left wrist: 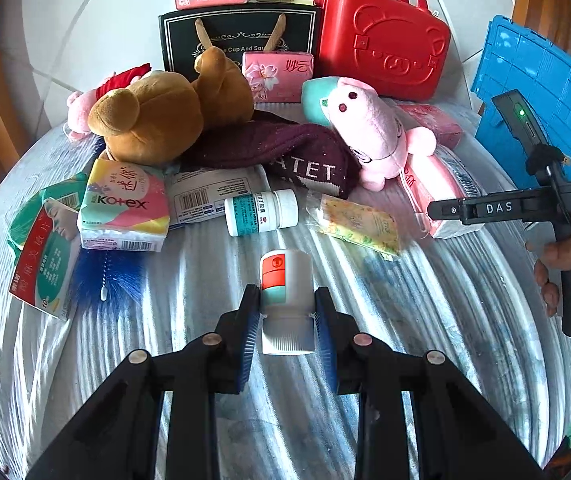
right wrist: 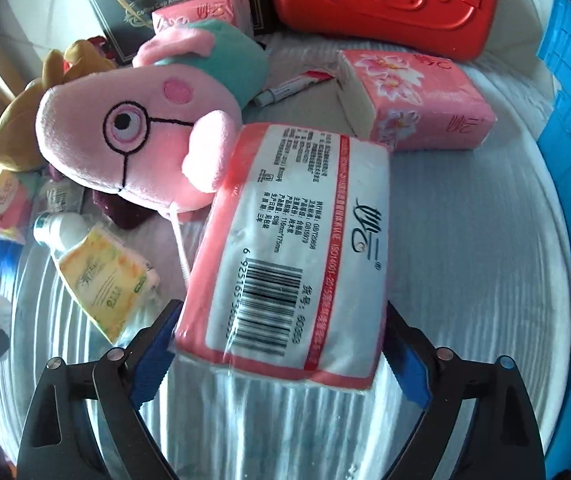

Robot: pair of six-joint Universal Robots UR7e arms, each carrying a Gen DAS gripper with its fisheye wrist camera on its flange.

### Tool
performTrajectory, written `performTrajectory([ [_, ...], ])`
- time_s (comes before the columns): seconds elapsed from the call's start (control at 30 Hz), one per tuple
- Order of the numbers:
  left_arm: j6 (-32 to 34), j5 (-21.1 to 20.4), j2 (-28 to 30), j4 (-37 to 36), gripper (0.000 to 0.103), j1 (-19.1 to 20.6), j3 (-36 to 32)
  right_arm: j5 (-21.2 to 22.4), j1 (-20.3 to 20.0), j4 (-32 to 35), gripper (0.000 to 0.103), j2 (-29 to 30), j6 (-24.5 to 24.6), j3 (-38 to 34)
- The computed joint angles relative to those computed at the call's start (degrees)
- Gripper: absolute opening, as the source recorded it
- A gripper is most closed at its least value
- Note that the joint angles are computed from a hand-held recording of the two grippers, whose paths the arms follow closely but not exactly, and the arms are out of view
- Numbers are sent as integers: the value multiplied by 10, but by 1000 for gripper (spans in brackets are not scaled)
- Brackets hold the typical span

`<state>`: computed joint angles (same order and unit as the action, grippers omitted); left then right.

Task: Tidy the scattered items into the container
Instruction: 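Grasp the white medicine bottle with the left tool while the right tool grasps the pink tissue pack, then lift the medicine bottle and tissue pack and carry them over the blue bin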

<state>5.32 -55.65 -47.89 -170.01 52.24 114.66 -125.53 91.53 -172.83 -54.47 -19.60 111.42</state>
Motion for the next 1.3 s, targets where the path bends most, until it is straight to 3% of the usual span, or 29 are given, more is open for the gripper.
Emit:
performTrajectory([
  [0.2,-1,3,-6,-3,27,-2,6,16,-2,22,101,2,59,-30],
  [0.3,-3,6,-8,-5,27,-1,7,-10,-1,25,100,24,61,-57],
  [0.4,-2,7,-10,-4,27,-1,6,-20,-5,54,86,43,62,-80],
  [0.53,-3,10,-12,-4,27,-2,6,-32,0,47,82,46,49,-82],
  [1.03,-49,27,-34,27,27,-33,12,-29,38,77,81,-43,70,4],
  [1.3,-82,50,-71,59,27,-66,14,-21,86,110,81,-98,88,40],
])
